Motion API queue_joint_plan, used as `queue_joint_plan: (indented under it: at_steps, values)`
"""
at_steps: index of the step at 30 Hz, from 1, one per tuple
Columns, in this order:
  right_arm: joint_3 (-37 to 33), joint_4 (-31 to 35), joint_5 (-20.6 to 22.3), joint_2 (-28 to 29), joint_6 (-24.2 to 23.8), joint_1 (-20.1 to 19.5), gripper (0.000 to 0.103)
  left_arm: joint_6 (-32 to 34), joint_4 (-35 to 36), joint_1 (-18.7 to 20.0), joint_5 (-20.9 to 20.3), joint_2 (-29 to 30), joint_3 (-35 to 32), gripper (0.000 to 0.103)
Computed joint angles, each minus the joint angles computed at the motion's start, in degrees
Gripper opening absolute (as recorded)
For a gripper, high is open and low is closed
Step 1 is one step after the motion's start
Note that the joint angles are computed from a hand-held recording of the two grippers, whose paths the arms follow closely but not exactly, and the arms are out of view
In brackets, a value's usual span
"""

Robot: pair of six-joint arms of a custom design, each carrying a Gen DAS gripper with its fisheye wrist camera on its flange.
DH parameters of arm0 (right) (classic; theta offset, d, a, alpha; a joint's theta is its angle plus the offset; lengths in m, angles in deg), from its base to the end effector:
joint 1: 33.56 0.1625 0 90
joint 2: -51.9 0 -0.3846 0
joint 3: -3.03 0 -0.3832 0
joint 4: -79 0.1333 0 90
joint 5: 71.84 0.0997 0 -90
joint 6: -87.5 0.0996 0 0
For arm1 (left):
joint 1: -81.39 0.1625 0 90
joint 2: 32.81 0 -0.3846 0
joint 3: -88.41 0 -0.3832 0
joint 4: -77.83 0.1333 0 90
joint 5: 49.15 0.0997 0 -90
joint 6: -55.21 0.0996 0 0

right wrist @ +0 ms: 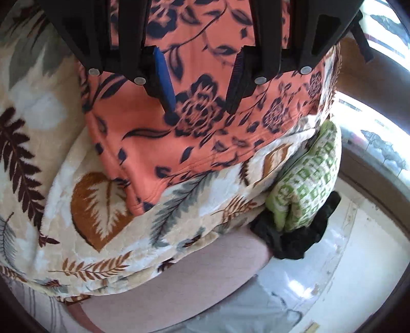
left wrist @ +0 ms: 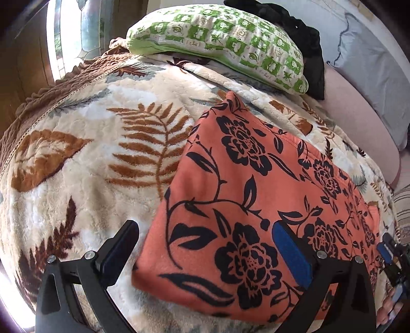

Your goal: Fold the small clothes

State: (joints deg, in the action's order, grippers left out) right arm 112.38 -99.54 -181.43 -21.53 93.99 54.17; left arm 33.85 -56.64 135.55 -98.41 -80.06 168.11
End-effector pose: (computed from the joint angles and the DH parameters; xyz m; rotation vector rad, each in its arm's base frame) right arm 0.0778 -0.5586 0.3286 -0.4130 -2.5333 1.2799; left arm -0.2477 -0.6817 0.1863 0.2207 2.5216 -0.6834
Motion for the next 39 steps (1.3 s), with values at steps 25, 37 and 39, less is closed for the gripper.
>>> queue_joint_plan:
  at_steps: [25, 37, 39]
  values:
    - [5.3, -0.4, 11.8, 7.8, 4.9, 3.8, 0.024, -10.7, -20.9, 6.5, -27.9, -5.6, 10.7, 0.080]
    - [4.5, 2.9, 8.8, 7.7, 2.7, 4.2, 0.005, -4.1, -22.8, 4.6, -19.7, -3.8, 10.2, 0.020]
    - [4.5, 2.8, 8.1, 7.8, 2.0, 4.5, 0.005, -1.2, -24.7, 3.4, -18.2, -4.1, 11.1, 0.019]
